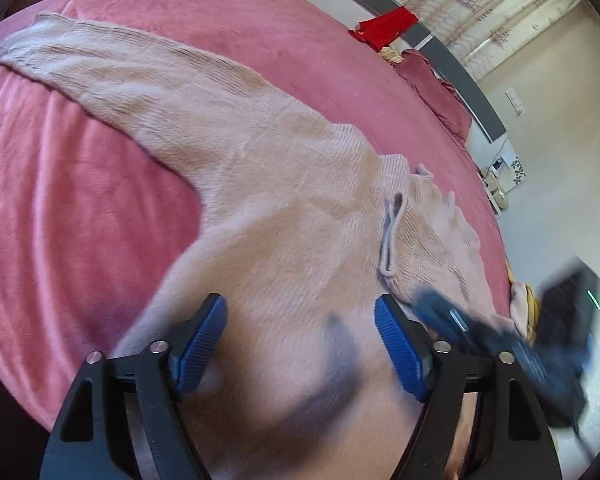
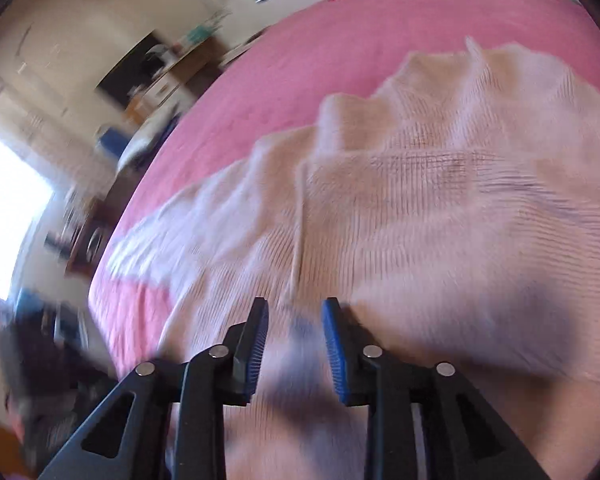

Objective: Fold clothes

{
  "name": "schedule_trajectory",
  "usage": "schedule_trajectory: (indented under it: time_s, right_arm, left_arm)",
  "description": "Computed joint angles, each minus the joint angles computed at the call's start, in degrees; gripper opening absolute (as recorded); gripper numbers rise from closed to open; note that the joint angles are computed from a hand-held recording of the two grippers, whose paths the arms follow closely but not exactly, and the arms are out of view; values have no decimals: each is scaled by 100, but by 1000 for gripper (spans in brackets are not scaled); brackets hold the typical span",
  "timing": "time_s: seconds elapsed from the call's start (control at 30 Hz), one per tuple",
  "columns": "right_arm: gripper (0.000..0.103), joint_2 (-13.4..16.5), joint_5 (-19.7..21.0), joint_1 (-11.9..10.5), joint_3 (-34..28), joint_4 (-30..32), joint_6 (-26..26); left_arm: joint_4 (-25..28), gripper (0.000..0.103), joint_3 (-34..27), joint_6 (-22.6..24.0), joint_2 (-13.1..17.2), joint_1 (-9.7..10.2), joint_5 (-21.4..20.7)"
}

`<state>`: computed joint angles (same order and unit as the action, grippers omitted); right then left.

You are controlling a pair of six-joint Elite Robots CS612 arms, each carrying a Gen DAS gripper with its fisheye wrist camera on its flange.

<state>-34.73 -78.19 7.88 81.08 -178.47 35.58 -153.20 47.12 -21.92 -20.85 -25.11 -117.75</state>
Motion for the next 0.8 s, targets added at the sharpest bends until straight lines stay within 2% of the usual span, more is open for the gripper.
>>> schedule_trajectory:
  time_s: [0.07,0.1,0.17,0.2,0.23,0.3,0.4,0.47,0.53,0.6,0.63,0.67,0.7,0.73,0.8]
  right_arm:
    - [30,-332,-200,3,686,-824,-82]
    - [31,-466,-379,-2,942,-1136,28]
    - [33,-742,-1015,-62,1641,-1900,476]
    - [33,-827,-1213,-129,1842,-2040,644]
    - [33,-918,-1459,-170,2099,-2210,868]
    - [33,-1090,-1827,-326,2555,-2374,1325]
    - [34,-1247,-2007,-594,2929,-2613,2015]
    - [35,-1297,-1893,-782,3089,-2920,2239]
    - [35,-1275,-1682,-886,2981,-2890,2294]
    - [35,-1087,-1100,-1063,2774,-3103,2280]
    - [35,-992,-1010,-1092,2637,-3169,2349]
    - [35,-911,-846,-1147,2553,-3273,2435]
    - [35,-819,-538,-1213,2478,-3362,2552]
    - [35,-780,-458,-1258,2453,-3212,2529]
    - [30,-671,-337,-1319,2315,-2845,2422]
  left_arm:
    - [-102,79,-83,-120,48,-23,-38]
    - [-217,79,-146,-240,80,-56,-36]
    - [-564,79,-286,-445,152,-148,-61]
    - [-689,79,-384,-418,188,-218,-78]
    - [-755,79,-498,-320,230,-292,-102]
    - [-631,79,-766,205,331,-465,-180]
    - [-326,79,-1151,1183,517,-775,-228]
    - [-88,79,-1387,1679,652,-926,-307]
    - [264,79,-1565,1975,772,-1018,-260]
    - [589,79,-1791,1790,903,-1021,230]
    - [690,72,-1919,1643,988,-985,375]
    - [686,55,-2054,1506,1083,-909,279]
    - [737,48,-2244,1470,1199,-812,51]
    - [792,39,-2395,1477,1285,-734,-94]
    - [835,35,-2397,1637,1272,-656,-42]
